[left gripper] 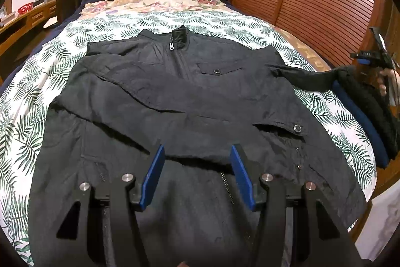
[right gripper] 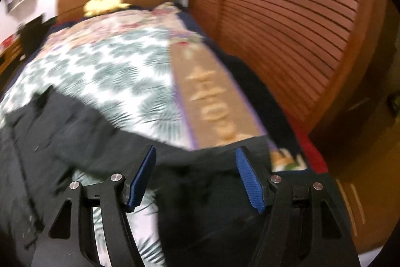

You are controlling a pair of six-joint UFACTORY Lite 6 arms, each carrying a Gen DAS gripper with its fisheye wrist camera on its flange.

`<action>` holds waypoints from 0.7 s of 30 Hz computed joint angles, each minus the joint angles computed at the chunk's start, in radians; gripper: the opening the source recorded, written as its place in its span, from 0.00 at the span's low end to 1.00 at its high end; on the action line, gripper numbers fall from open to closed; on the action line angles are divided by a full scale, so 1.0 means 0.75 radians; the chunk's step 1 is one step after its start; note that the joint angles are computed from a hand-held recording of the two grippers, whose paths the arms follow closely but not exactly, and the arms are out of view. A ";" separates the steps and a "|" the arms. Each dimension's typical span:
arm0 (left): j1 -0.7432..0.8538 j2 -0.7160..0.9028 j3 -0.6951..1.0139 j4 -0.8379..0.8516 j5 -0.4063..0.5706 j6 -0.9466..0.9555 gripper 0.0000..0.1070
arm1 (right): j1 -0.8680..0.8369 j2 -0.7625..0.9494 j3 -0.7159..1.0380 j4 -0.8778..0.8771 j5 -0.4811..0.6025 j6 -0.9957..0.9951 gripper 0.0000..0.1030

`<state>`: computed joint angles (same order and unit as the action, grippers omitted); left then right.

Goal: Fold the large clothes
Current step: 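Move the right gripper to the other sleeve cuff and close on it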

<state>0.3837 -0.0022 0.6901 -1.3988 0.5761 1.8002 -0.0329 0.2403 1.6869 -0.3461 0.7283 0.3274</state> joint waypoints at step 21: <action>0.001 -0.105 -0.067 0.053 -0.015 -0.061 0.50 | -0.230 0.371 0.386 0.356 0.231 -0.275 0.25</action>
<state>0.3847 -0.0807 0.6397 -1.3591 0.5650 1.7547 -0.2050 0.5184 1.9767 -0.0788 0.9015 0.1210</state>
